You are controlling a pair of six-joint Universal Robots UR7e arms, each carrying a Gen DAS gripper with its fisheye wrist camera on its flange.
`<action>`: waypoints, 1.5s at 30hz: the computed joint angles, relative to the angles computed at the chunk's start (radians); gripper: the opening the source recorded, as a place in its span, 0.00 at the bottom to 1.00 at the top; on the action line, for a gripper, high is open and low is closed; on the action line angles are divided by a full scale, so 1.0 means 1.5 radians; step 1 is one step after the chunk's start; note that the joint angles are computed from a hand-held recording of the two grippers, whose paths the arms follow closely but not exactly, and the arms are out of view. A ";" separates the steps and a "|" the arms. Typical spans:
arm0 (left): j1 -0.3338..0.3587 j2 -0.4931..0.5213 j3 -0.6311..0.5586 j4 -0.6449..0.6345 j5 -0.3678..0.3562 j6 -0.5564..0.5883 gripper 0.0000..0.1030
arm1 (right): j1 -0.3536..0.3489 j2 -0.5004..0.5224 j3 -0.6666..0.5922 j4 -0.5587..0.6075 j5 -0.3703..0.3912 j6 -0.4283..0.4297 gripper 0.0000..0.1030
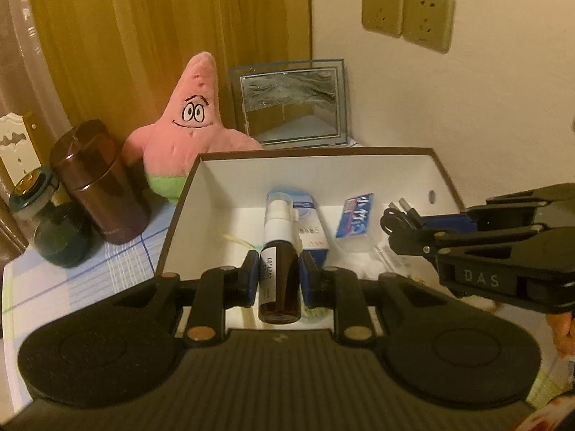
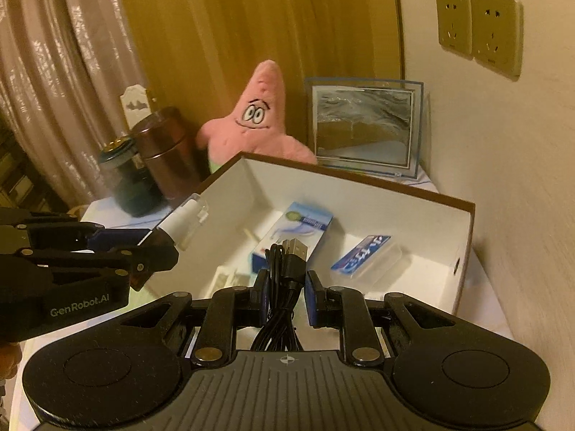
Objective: Organize rigid objects
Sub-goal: 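Lift the spray bottle and cable and carry both over the brown box, then lower both items into the brown box and open both grippers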
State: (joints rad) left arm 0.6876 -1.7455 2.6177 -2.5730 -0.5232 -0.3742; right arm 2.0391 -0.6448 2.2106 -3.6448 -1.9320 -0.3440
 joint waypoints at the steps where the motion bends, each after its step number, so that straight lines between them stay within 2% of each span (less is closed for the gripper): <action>1: 0.017 0.023 -0.008 -0.033 -0.003 0.026 0.20 | -0.003 0.006 -0.012 0.008 -0.003 0.000 0.20; 7: 0.108 0.133 -0.061 -0.180 -0.019 0.152 0.20 | -0.025 0.039 -0.072 0.049 -0.017 0.006 0.20; 14: 0.186 0.224 -0.119 -0.273 -0.042 0.244 0.20 | -0.046 0.071 -0.128 0.084 -0.028 0.017 0.19; 22: 0.234 0.283 -0.165 -0.336 -0.066 0.314 0.21 | -0.059 0.090 -0.167 0.100 -0.035 0.029 0.19; 28: 0.246 0.310 -0.180 -0.377 -0.073 0.355 0.23 | -0.060 0.104 -0.186 0.088 -0.033 0.038 0.20; 31: 0.246 0.307 -0.180 -0.375 -0.074 0.350 0.31 | -0.058 0.109 -0.192 0.084 -0.041 0.045 0.22; 35: 0.242 0.285 -0.167 -0.352 -0.077 0.325 0.34 | -0.056 0.103 -0.177 0.073 -0.035 0.036 0.40; 37: 0.238 0.270 -0.156 -0.342 -0.073 0.309 0.36 | -0.053 0.099 -0.168 0.068 -0.036 0.037 0.53; 45: 0.208 0.186 -0.107 -0.260 -0.065 0.216 0.38 | -0.047 0.067 -0.117 0.068 -0.026 0.051 0.56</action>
